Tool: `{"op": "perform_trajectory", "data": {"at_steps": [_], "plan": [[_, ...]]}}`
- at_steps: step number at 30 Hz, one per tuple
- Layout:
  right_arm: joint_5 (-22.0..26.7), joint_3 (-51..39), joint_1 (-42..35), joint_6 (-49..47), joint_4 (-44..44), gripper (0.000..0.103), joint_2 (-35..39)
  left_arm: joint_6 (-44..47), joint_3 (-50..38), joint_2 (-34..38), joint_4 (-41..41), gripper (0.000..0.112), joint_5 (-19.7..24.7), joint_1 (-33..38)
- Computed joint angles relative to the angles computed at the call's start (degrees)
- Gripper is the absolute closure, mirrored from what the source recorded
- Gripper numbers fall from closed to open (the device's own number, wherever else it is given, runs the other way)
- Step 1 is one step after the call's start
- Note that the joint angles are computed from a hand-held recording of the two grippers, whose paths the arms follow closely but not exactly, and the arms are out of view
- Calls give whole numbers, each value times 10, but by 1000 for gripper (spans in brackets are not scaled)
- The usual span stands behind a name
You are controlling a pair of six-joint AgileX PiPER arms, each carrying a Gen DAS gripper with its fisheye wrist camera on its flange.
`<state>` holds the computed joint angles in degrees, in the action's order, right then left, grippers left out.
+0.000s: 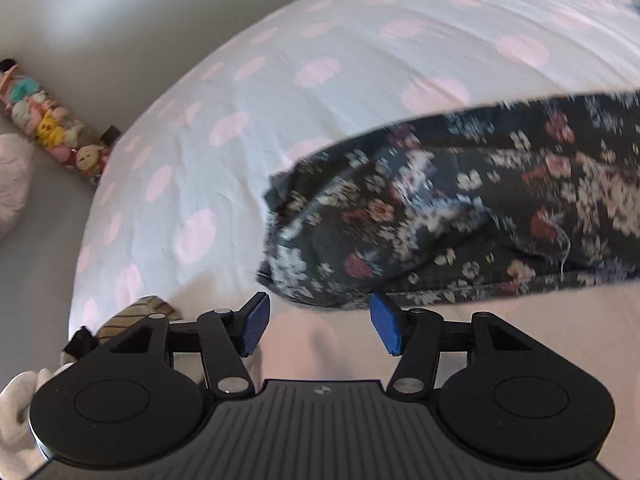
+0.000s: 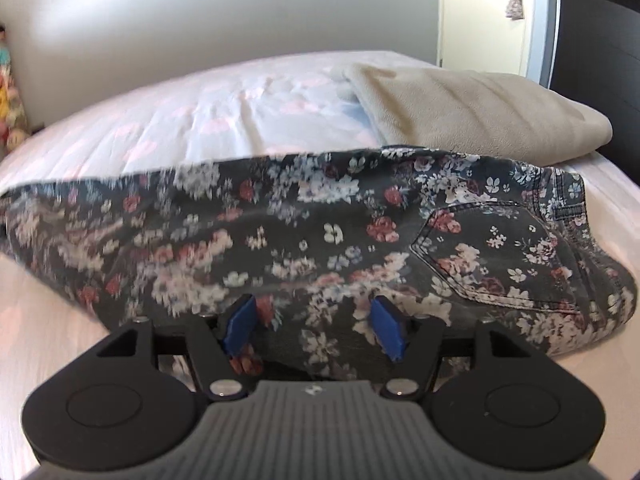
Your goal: Fold clothes
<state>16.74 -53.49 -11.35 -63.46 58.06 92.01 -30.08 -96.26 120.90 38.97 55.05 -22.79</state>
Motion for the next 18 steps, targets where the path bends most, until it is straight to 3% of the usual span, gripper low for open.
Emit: {"op": "perform_trajectory", "data": {"at_steps": [2,6,7,8,9,11,16,18], "plan": [[-6,4,0,-37,44,34,6,-9,-10,22,7,58,-10,4],[-25,-4,13,-16,19,33,22,-24,-16,42,27,61,-40,8],[-29,-6,16,-11,15,33,26,-27,-17,45,31,66,-46,8],[-32,-8,19,-6,10,32,31,-11,-20,44,14,88,-54,13],[-34,-10,21,-1,4,32,34,7,-25,42,-2,100,-55,18],[-37,-14,24,9,-7,32,39,41,-37,38,-29,104,-50,27],[-34,-16,22,7,-5,32,40,144,-63,32,-79,105,-19,48],[-31,-16,20,8,-7,32,39,164,-75,41,-79,99,7,49]]}}
